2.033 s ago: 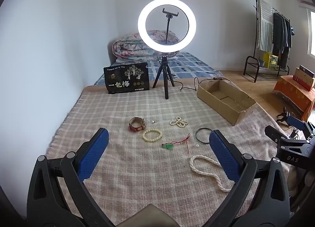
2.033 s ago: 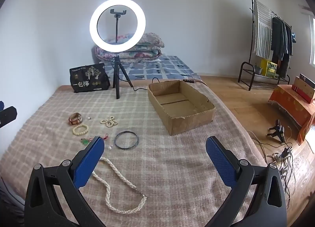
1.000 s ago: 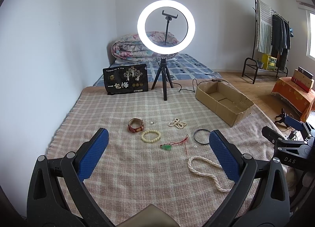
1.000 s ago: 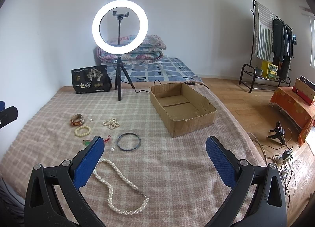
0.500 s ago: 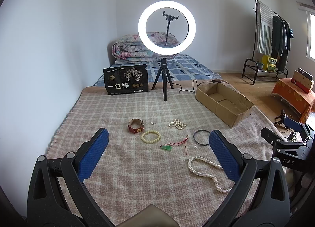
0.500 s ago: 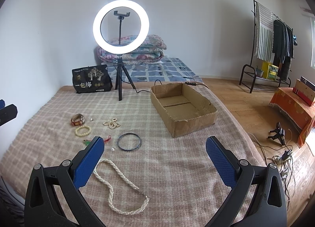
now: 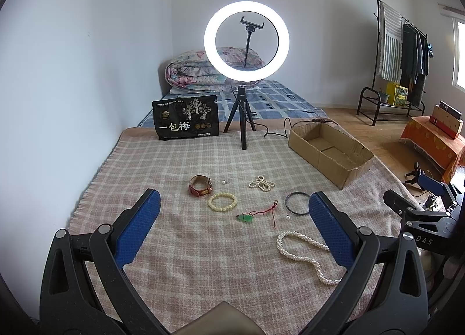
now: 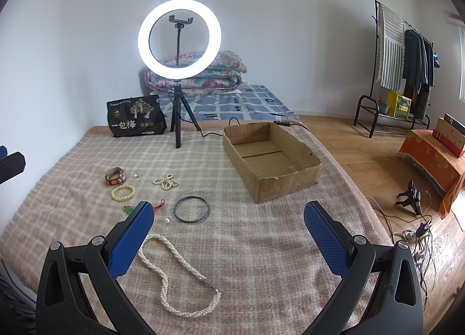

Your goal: Organize jewelry

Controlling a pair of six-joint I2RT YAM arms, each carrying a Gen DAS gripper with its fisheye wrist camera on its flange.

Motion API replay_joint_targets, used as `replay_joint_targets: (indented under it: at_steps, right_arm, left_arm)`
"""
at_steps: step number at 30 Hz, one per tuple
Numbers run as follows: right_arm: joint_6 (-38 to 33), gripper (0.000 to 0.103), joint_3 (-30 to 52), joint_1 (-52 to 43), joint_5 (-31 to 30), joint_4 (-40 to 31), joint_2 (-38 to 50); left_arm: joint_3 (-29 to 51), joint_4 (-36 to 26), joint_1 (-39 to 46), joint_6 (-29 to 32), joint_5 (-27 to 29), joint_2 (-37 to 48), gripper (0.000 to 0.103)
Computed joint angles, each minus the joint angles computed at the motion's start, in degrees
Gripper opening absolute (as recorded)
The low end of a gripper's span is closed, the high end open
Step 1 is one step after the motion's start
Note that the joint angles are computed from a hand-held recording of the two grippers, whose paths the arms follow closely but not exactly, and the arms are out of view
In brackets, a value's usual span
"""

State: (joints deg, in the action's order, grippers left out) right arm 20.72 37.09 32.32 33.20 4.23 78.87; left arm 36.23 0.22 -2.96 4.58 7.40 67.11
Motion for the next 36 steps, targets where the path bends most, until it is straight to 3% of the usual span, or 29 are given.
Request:
replay_joint_targets:
  at_steps: [24, 29, 36]
  right_arm:
    - [0.25, 0.102, 0.78, 0.42, 0.41, -0.39, 1.09]
    - [0.42, 0.102, 1.21, 0.60, 0.94, -0.76, 1.88]
    - [0.50, 0.102, 2.57, 0.65, 0.91, -2.32, 2.36]
  left_arm:
    - [-0.01, 0.07, 0.12, -0.11, 0.19, 0.05, 0.103]
    - [1.12, -1.48, -2.01, -1.20, -2.02, -0.06, 0.103]
    - [1.67, 1.12, -0.38, -1.15, -1.82, 2.71, 0.103]
